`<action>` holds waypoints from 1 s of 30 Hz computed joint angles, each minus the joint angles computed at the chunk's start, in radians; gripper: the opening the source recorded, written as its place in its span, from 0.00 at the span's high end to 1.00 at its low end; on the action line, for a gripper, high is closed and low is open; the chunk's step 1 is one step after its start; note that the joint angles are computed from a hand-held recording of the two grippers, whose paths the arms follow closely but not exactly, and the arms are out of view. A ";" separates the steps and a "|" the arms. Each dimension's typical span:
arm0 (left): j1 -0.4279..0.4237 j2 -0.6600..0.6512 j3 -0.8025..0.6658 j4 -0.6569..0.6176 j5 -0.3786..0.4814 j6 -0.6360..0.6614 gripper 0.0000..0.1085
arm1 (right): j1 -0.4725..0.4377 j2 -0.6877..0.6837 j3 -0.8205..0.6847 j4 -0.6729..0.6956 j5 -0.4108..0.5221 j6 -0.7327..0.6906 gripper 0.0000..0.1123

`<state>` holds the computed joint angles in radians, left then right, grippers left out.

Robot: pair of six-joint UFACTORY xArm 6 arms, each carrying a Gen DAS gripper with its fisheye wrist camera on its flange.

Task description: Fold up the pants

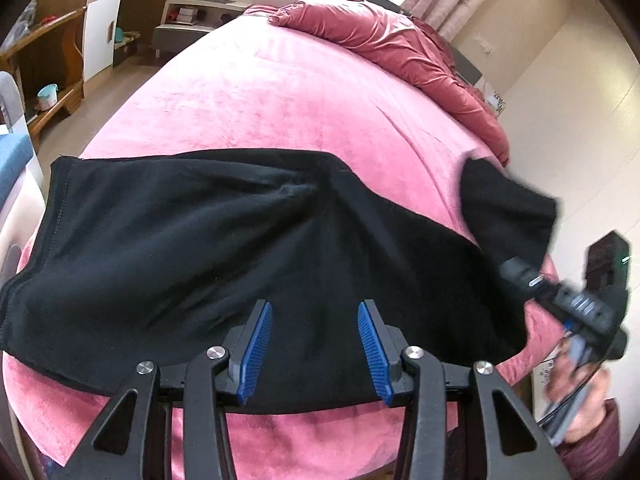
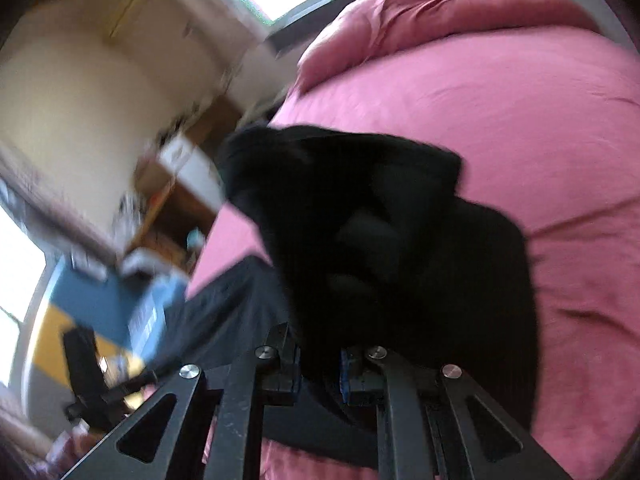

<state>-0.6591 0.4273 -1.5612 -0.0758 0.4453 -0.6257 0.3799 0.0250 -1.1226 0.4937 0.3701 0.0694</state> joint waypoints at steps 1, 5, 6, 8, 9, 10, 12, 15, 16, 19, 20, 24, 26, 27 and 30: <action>0.001 0.000 0.001 -0.024 -0.003 0.022 0.58 | 0.017 0.024 -0.018 -0.026 0.015 0.010 0.88; -0.004 0.005 -0.003 -0.143 -0.028 0.128 0.58 | 0.082 0.083 -0.030 -0.257 0.042 0.131 0.88; -0.007 0.011 -0.011 -0.170 -0.029 0.160 0.58 | 0.090 0.101 -0.045 -0.302 0.051 0.151 0.88; -0.013 0.031 -0.040 -0.274 -0.028 0.247 0.58 | 0.106 0.109 -0.039 -0.398 0.058 0.194 0.87; -0.016 0.042 -0.059 -0.316 -0.024 0.281 0.58 | 0.114 0.112 -0.039 -0.445 0.064 0.210 0.87; -0.018 0.054 -0.078 -0.354 -0.019 0.310 0.57 | 0.120 0.110 -0.035 -0.489 0.068 0.219 0.85; -0.022 0.082 -0.121 -0.444 -0.004 0.369 0.46 | 0.130 0.104 -0.019 -0.534 0.064 0.235 0.76; -0.024 0.135 -0.199 -0.621 0.031 0.472 0.35 | 0.142 0.069 0.051 -0.420 0.027 0.142 0.58; -0.023 0.153 -0.225 -0.663 0.046 0.488 0.35 | 0.147 0.060 0.063 -0.404 0.023 0.130 0.58; -0.023 0.208 -0.294 -0.604 0.075 0.418 0.30 | 0.165 0.002 0.137 -0.329 -0.017 0.081 0.53; -0.024 0.223 -0.312 -0.583 0.083 0.403 0.30 | 0.166 -0.016 0.155 -0.306 -0.022 0.071 0.53; -0.021 0.288 -0.399 -0.625 0.137 0.395 0.30 | 0.146 -0.101 0.227 -0.350 -0.028 0.138 0.53; -0.024 0.327 -0.454 -0.563 0.170 0.353 0.31 | 0.123 -0.165 0.287 -0.385 -0.034 0.190 0.53; -0.023 0.357 -0.496 -0.562 0.210 0.339 0.32 | 0.110 -0.188 0.307 -0.411 -0.033 0.228 0.53; -0.031 0.404 -0.561 -0.516 0.259 0.317 0.46 | 0.038 -0.295 0.388 -0.520 -0.017 0.390 0.53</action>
